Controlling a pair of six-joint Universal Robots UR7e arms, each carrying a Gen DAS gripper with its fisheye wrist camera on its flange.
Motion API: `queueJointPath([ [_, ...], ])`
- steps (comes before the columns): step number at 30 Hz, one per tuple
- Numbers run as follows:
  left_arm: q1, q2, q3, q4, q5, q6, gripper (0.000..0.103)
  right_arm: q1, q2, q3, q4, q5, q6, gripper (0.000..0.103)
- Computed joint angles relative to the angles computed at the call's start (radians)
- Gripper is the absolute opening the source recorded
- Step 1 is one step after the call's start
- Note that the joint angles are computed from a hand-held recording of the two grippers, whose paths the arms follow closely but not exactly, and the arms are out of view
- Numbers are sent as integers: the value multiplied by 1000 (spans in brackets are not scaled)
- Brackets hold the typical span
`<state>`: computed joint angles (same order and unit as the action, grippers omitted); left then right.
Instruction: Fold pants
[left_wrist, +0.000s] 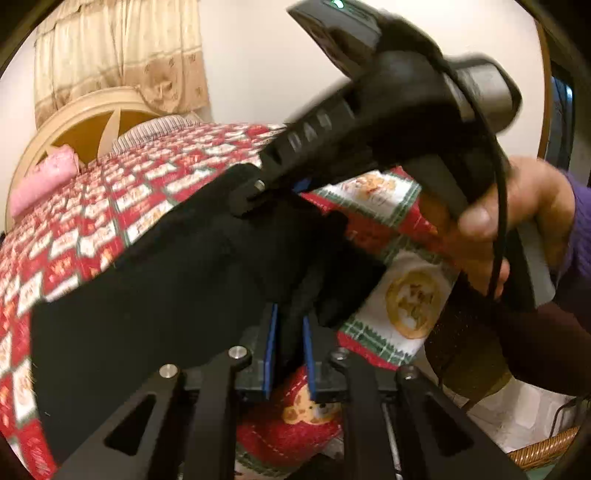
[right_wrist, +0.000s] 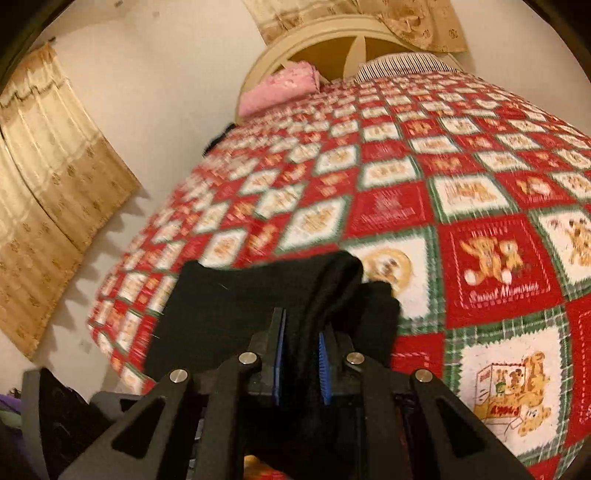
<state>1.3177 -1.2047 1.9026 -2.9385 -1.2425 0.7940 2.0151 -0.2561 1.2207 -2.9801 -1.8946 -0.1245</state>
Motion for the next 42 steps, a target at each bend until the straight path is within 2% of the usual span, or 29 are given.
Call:
queueJointPath([
  [1, 0, -2, 7, -10, -6, 8, 21, -5, 7, 7, -33, -6, -14, 16],
  [3, 1, -18, 9, 25, -14, 15, 39, -17, 3, 48, -118, 28, -30, 17],
  [4, 0, -42, 14, 67, -23, 12, 53, -20, 0, 59, -137, 35, -25, 18],
  [5, -7, -63, 24, 81, -13, -9, 60, -20, -3, 68, -153, 33, -20, 24],
  [7, -13, -105, 37, 112, -30, -4, 62, -15, -15, 87, -162, 21, -16, 27],
  [9, -18, -142, 64, 80, -28, 6, 74, 0, -27, 109, -197, -13, 1, 31],
  [10, -16, -166, 62, 69, -29, 0, 86, 12, -32, 123, -242, -49, 5, 34],
  [11, -7, -181, 59, 63, -37, -11, 93, 27, -33, 138, -307, -94, -1, 35],
  [14, 33, -207, 10, 79, -46, -72, 94, 82, -19, 151, -478, -241, -57, 35],
  [16, 45, -203, -2, 27, 12, -92, 94, 100, -27, 176, -511, -210, -85, 35],
  [17, 50, -193, -2, -17, 53, -86, 94, 111, -27, 182, -486, -184, -86, 35],
  [21, 81, -129, -40, -101, 161, -88, 94, 144, 32, 123, -392, -204, -141, 35],
  [24, 108, -112, -58, -50, 181, -169, 94, 143, 68, 92, -325, -214, -147, 35],
  [27, 129, -105, -61, 20, 196, -219, 94, 141, 88, 85, -265, -316, -135, 33],
  [30, 147, -123, -41, 84, 168, -278, 94, 128, 51, 162, -313, -280, -84, 32],
  [34, 123, -139, 18, 13, 208, -222, 94, 128, 36, 189, -317, -282, -64, 31],
  [39, 116, -143, 8, 42, 235, -240, 94, 144, 28, 177, -265, -302, -60, 31],
  [41, 108, -145, 14, 33, 257, -234, 94, 146, 15, 177, -281, -271, -48, 31],
  [42, 103, -142, 18, 24, 270, -229, 94, 144, 10, 177, -315, -232, -50, 31],
])
